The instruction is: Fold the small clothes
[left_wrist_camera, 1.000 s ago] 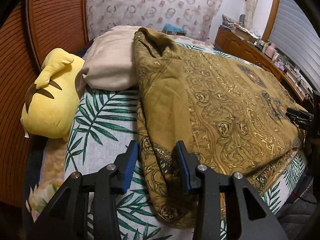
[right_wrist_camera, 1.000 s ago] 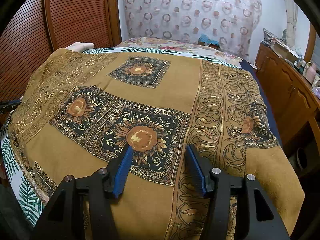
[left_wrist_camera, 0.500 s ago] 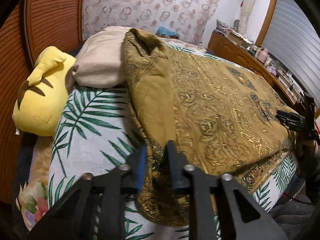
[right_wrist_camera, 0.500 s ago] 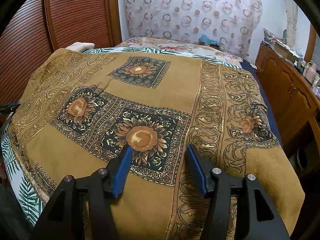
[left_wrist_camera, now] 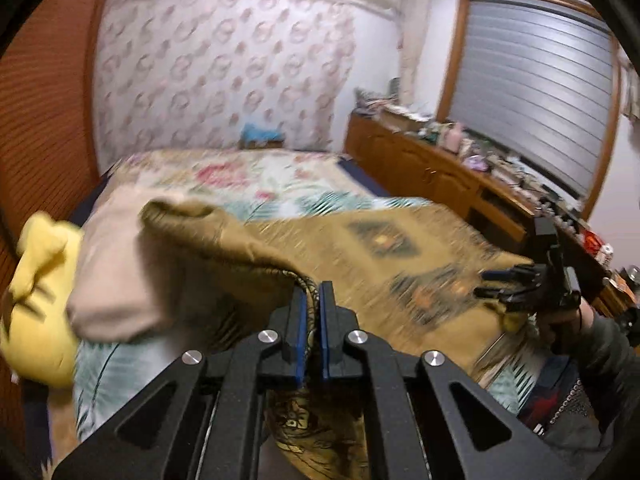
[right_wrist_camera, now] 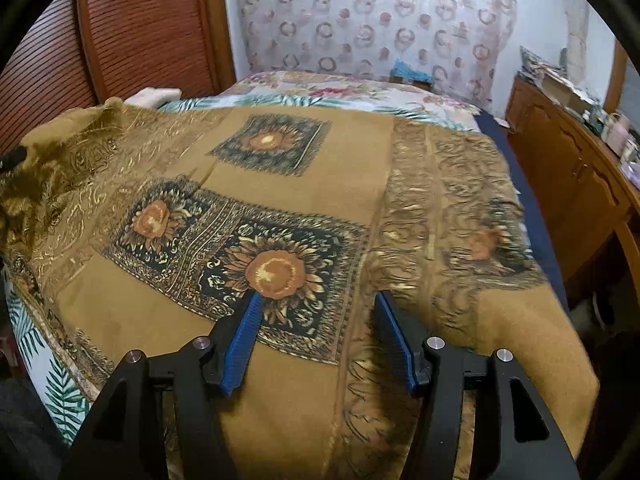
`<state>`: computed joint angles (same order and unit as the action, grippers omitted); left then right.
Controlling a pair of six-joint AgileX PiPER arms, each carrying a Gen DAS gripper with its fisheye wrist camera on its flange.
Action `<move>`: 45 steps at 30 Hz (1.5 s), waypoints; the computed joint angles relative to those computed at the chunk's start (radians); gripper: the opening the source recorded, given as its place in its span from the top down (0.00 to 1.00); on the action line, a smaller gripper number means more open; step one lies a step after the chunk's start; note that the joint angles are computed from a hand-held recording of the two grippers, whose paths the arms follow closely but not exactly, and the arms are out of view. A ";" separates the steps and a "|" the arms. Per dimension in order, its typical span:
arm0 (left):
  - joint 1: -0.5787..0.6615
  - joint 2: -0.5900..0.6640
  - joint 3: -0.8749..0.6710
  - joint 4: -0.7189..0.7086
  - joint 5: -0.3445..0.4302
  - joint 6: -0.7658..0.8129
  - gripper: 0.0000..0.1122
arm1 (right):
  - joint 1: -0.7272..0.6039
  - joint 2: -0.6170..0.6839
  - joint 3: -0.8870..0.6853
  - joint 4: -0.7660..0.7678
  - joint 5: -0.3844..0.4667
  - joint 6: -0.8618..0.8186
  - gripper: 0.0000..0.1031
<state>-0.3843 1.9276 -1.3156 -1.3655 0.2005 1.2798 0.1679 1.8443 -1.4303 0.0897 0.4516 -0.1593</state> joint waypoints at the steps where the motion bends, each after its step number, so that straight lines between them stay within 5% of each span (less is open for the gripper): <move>1: -0.012 0.018 -0.040 0.056 0.006 -0.051 0.95 | -0.003 -0.024 0.023 0.002 -0.011 0.000 0.42; 17: -0.174 0.282 -0.697 0.683 0.268 -0.630 0.95 | -0.059 -0.285 0.258 0.004 -0.104 0.015 0.42; 21: -0.204 0.391 -0.930 0.853 0.412 -0.802 0.95 | -0.063 -0.301 0.279 0.026 -0.117 0.010 0.42; 22: -0.207 0.434 -1.008 0.887 0.471 -0.842 0.93 | -0.064 -0.303 0.283 0.040 -0.120 0.000 0.42; 24: -0.213 0.486 -1.091 0.921 0.527 -0.886 0.75 | -0.064 -0.301 0.287 0.057 -0.122 -0.015 0.42; 26: -0.210 0.470 -1.030 0.902 0.504 -0.863 0.65 | -0.054 -0.293 0.288 0.046 -0.128 -0.003 0.42; 37: -0.177 0.346 -0.692 0.903 0.332 -0.844 0.56 | -0.012 -0.171 0.153 0.094 -0.082 -0.063 0.42; 45: -0.128 0.320 -0.548 0.890 0.241 -0.856 0.33 | 0.005 0.010 -0.056 0.136 0.017 -0.131 0.42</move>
<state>-0.5127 2.2473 -1.8631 -0.4754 0.4419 0.4233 0.1731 1.8547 -1.4859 0.2262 0.4687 -0.2908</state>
